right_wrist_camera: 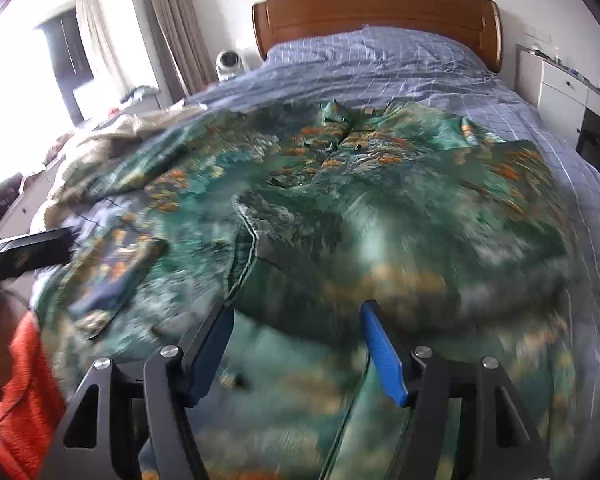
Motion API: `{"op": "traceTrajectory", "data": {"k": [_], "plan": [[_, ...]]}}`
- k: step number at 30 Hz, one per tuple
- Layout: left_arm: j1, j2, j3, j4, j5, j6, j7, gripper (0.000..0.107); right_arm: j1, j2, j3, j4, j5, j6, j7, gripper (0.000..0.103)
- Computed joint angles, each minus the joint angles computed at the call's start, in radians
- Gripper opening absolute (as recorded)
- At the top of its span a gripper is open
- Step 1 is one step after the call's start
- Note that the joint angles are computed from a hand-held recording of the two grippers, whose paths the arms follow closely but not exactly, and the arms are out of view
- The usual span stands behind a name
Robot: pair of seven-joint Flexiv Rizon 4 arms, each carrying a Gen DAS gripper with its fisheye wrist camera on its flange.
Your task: Fold large clothes
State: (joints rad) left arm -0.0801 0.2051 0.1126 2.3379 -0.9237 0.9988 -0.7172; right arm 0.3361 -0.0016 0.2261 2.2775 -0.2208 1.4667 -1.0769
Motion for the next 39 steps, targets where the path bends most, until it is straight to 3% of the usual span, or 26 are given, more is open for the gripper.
{"op": "traceTrajectory", "data": {"k": [4, 6, 7, 8, 9, 12, 15, 17, 20, 24, 27, 33, 37, 38, 39], "plan": [[-0.009, -0.176, -0.065, -0.138, -0.012, -0.092, -0.039, 0.101, 0.001, 0.107, 0.022, 0.076, 0.092, 0.013, -0.008, 0.067], [-0.004, -0.255, -0.097, -0.192, 0.055, -0.086, -0.125, 0.090, -0.001, 0.136, 0.025, 0.104, 0.082, 0.029, 0.028, 0.067], [-0.002, -0.291, -0.108, -0.219, 0.118, -0.074, -0.187, 0.064, -0.001, 0.157, 0.022, 0.119, 0.093, 0.033, 0.033, 0.067], [-0.002, -0.316, -0.114, -0.241, 0.187, -0.062, -0.241, 0.024, -0.009, 0.171, 0.027, 0.133, 0.087, 0.041, 0.052, 0.067], [-0.001, -0.322, -0.120, -0.250, 0.213, -0.054, -0.268, 0.009, -0.022, 0.188, 0.031, 0.148, 0.078, 0.045, 0.076, 0.067], [0.005, -0.278, -0.135, -0.242, 0.153, -0.050, -0.214, 0.006, -0.064, 0.240, 0.036, 0.191, 0.045, 0.052, 0.123, 0.067], [0.002, -0.246, -0.132, -0.284, 0.127, 0.018, -0.118, 0.006, -0.114, 0.273, 0.017, 0.213, 0.011, 0.064, 0.144, 0.067], [0.015, -0.275, -0.126, -0.342, 0.136, 0.053, -0.102, 0.006, -0.098, 0.269, -0.033, 0.191, 0.034, 0.046, 0.102, 0.067], [0.062, -0.365, -0.115, -0.442, 0.196, 0.057, -0.164, 0.007, -0.155, 0.206, -0.065, 0.105, -0.019, 0.021, 0.067, 0.067], [0.115, -0.482, -0.103, -0.508, 0.315, 0.034, -0.297, 0.007, -0.215, 0.039, -0.097, -0.081, -0.105, 0.056, 0.015, 0.066], [0.138, -0.511, -0.124, -0.459, 0.325, 0.092, -0.293, 0.009, -0.192, -0.112, -0.110, -0.297, 0.065, -0.040, -0.141, 0.056], [0.193, -0.525, -0.221, -0.363, 0.134, 0.215, -0.143, 0.015, -0.231, -0.432, -0.046, -0.658, 0.163, -0.144, -0.280, 0.055], [0.198, -0.518, -0.243, -0.334, 0.037, 0.242, -0.061, 0.016, -0.256, -0.615, -0.007, -0.859, 0.265, -0.419, -0.278, 0.052], [0.196, -0.531, -0.241, -0.346, 0.030, 0.244, -0.052, 0.016, -0.261, -0.626, 0.001, -0.862, 0.282, -0.420, -0.287, 0.052], [0.194, -0.531, -0.242, -0.344, 0.020, 0.249, -0.043, 0.016, -0.246, -0.623, -0.018, -0.834, 0.284, -0.356, -0.288, 0.052]]}}
